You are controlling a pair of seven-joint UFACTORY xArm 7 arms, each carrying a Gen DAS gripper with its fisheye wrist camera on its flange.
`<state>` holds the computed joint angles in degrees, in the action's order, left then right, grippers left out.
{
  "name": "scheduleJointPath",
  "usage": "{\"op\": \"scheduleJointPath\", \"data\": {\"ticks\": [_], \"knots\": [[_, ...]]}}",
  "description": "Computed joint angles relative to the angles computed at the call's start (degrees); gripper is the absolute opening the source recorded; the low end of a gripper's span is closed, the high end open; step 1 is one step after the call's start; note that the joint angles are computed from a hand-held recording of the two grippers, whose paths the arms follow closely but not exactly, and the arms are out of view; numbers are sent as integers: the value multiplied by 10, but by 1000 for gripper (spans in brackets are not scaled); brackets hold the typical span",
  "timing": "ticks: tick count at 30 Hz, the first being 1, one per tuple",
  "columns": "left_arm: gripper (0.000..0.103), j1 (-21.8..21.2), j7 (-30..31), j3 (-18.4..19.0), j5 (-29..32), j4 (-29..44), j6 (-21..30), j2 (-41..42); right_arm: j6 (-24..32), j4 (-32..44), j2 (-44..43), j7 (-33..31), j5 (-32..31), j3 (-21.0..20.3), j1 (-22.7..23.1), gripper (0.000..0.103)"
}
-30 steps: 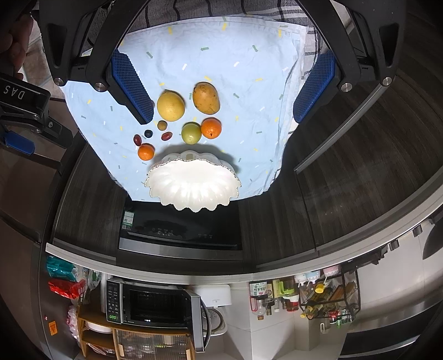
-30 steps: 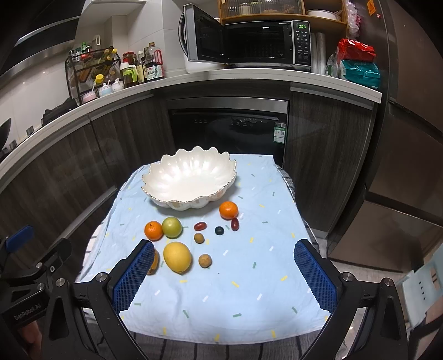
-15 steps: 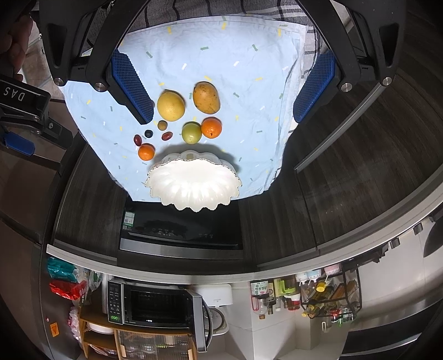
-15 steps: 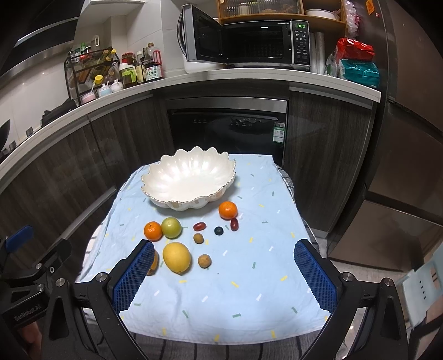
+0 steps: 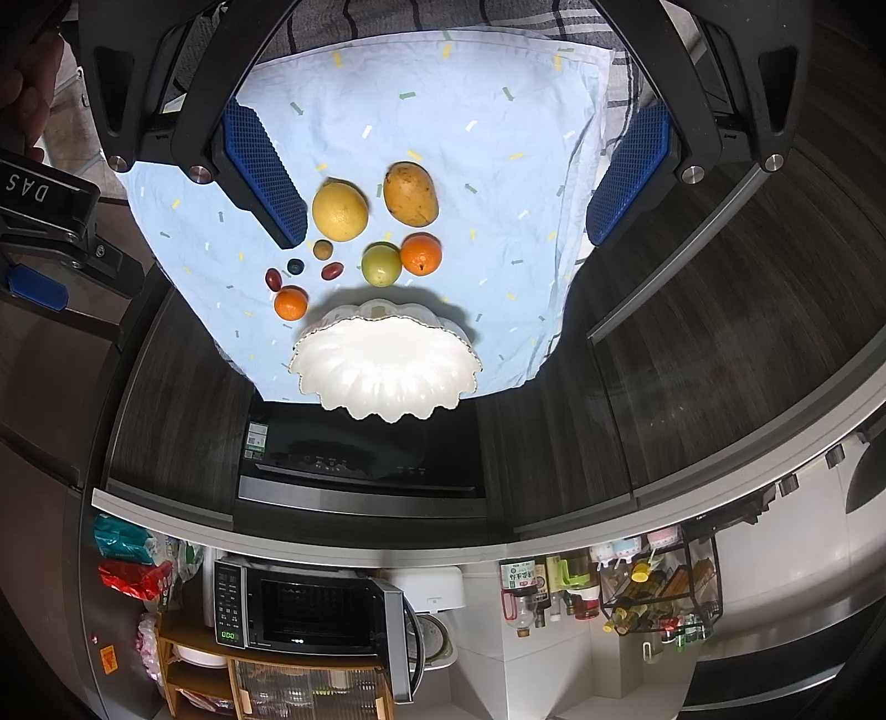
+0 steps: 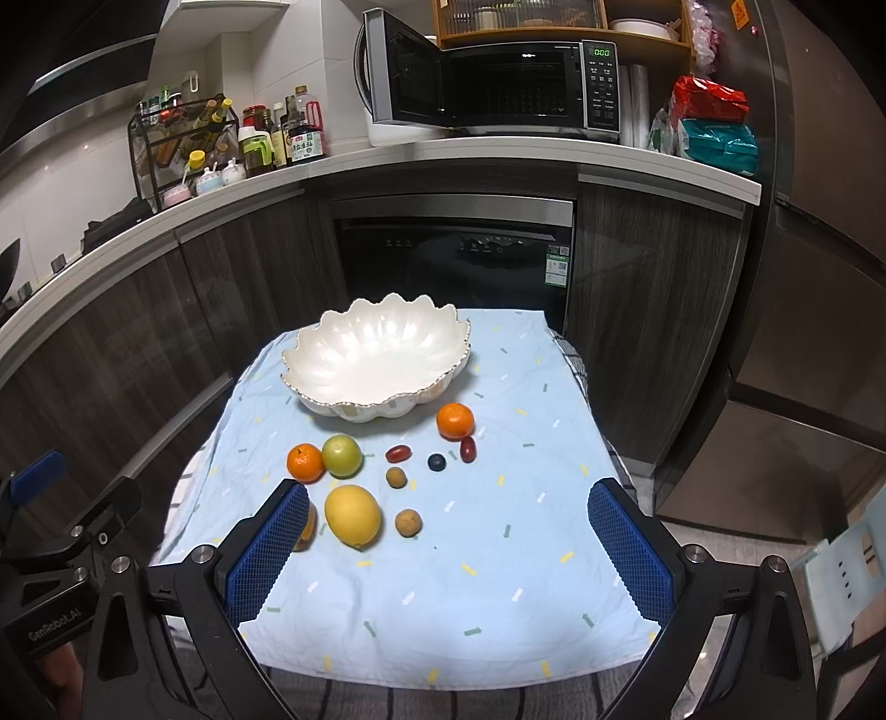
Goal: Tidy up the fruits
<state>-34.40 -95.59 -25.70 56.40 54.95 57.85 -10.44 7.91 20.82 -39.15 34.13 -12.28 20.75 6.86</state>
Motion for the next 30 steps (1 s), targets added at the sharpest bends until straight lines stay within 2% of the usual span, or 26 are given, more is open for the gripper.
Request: {"op": "scheduleJointPath", "data": {"ticks": [30], "knots": [[103, 2, 2, 0, 1, -6, -3, -4, -6, -2, 2, 5, -3, 4, -3, 102]]}}
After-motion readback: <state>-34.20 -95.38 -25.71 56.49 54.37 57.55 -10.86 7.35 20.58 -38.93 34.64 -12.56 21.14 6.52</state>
